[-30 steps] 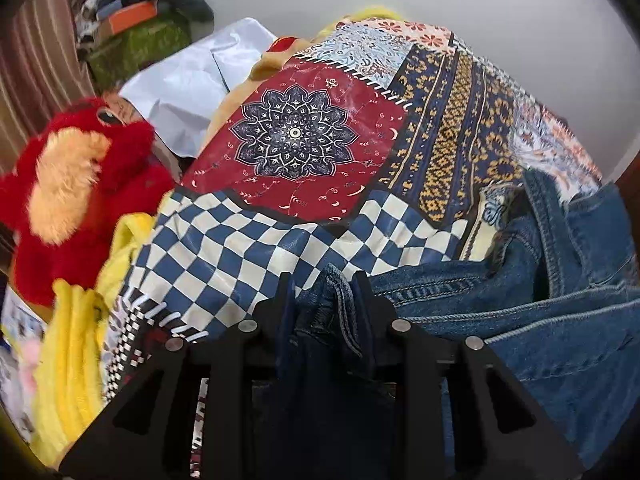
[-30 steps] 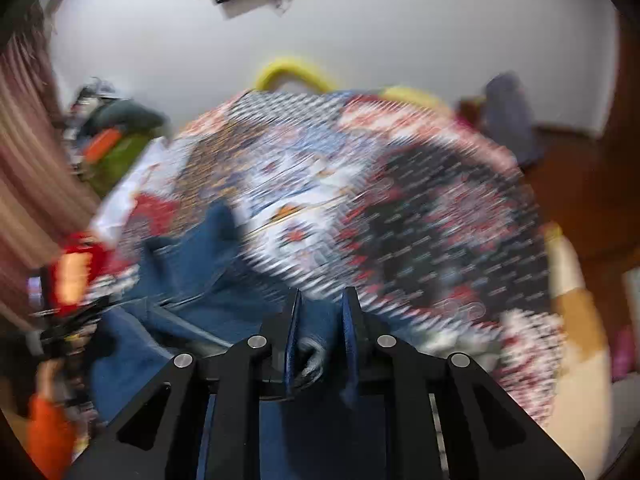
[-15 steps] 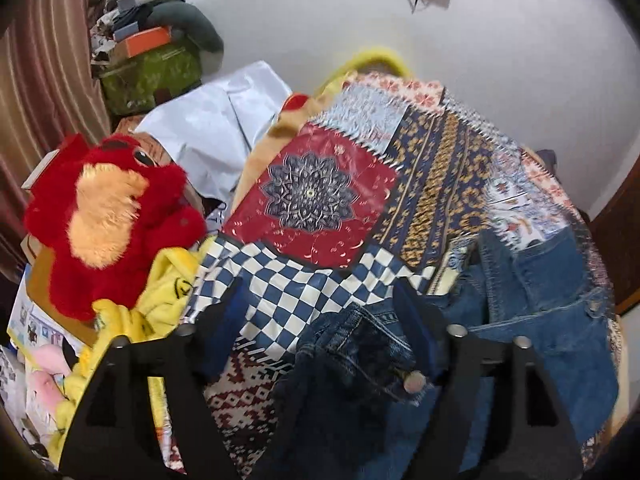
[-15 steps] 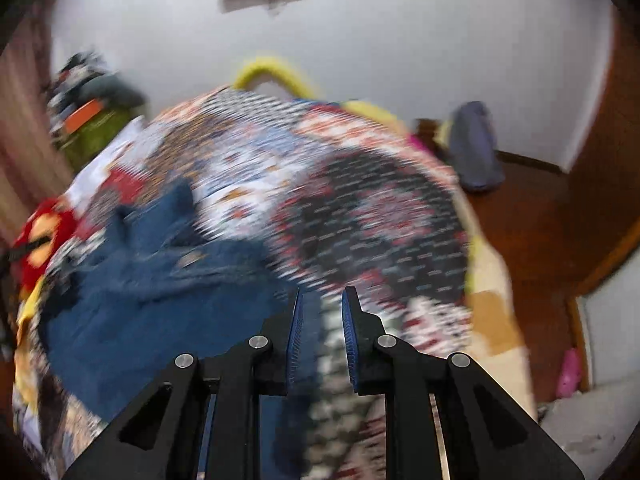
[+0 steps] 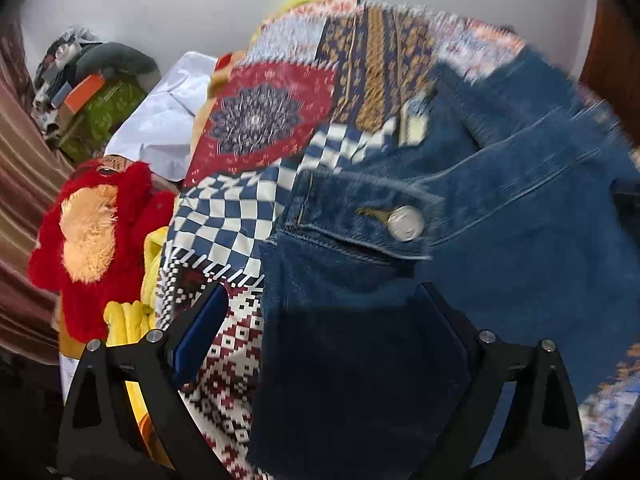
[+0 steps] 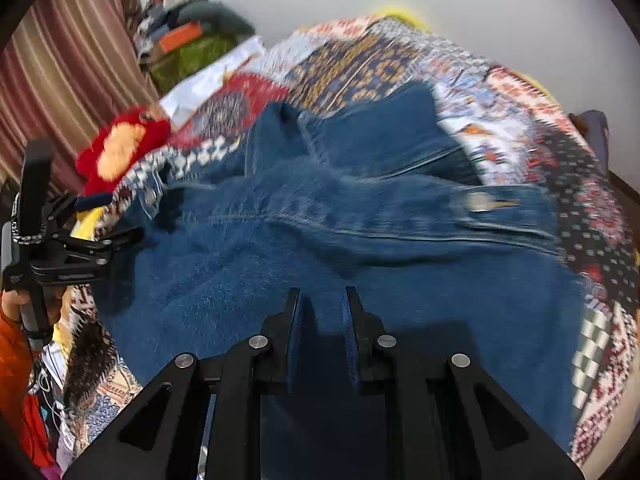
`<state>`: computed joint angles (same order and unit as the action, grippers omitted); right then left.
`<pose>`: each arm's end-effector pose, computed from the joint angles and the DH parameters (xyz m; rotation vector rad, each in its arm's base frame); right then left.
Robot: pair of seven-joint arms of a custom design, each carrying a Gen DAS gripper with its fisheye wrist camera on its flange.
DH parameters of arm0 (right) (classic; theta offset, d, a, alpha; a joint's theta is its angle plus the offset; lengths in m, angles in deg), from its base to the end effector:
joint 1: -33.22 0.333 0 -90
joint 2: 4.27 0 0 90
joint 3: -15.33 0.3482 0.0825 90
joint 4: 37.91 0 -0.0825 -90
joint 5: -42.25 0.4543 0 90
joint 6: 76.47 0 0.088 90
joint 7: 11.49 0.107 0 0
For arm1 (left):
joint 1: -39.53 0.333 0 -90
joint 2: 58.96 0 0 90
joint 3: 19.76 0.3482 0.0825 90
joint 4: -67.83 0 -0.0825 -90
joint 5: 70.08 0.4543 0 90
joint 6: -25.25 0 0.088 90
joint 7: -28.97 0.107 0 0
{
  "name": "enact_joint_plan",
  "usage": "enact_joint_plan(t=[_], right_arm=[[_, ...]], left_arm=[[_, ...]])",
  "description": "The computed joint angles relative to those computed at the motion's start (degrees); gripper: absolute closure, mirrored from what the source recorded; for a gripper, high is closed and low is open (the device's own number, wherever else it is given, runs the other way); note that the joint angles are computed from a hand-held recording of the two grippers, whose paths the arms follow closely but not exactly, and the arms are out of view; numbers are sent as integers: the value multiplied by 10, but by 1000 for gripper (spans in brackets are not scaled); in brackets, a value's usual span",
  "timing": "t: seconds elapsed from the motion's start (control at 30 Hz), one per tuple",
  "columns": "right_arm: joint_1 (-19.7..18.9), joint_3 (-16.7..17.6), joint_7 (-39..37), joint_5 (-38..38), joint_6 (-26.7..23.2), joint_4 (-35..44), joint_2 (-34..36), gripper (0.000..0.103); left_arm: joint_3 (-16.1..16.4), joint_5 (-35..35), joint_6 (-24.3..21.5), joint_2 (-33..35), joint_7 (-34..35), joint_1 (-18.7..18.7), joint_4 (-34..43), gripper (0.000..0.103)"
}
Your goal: Fold large clothes
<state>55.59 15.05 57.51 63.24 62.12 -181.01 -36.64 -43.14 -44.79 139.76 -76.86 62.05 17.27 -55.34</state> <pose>0.4305 0.1764 0.5344 -2.2426 1.2764 -0.1552 0.3856 -0.3816 0.5523 -1.8892 1.8036 -0.2394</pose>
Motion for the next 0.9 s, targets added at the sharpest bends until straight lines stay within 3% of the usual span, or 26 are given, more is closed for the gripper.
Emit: enact_joint_plan(t=[0.07, 0.17, 0.27, 0.33, 0.5, 0.63, 0.9], right_arm=[[0, 10, 3, -6, 28, 0, 14, 88], [-1, 9, 1, -9, 60, 9, 29, 88], [-49, 45, 66, -92, 100, 20, 55, 88], [-44, 29, 63, -87, 106, 27, 69, 88], [-43, -1, 89, -53, 67, 38, 62, 88], [-28, -7, 57, -39, 39, 24, 19, 88], [38, -3, -2, 8, -4, -7, -58, 88]], left_arm=[[-1, 18, -9, 12, -20, 10, 1, 8], [19, 11, 29, -5, -52, 22, -23, 8], [33, -4, 66, -29, -82, 40, -47, 7], [31, -2, 76, -40, -89, 51, -55, 7], [13, 24, 28, -51, -109, 65, -41, 3], [-7, 61, -30, -69, -110, 66, -21, 3], [7, -17, 61, -129, -51, 25, -47, 3]])
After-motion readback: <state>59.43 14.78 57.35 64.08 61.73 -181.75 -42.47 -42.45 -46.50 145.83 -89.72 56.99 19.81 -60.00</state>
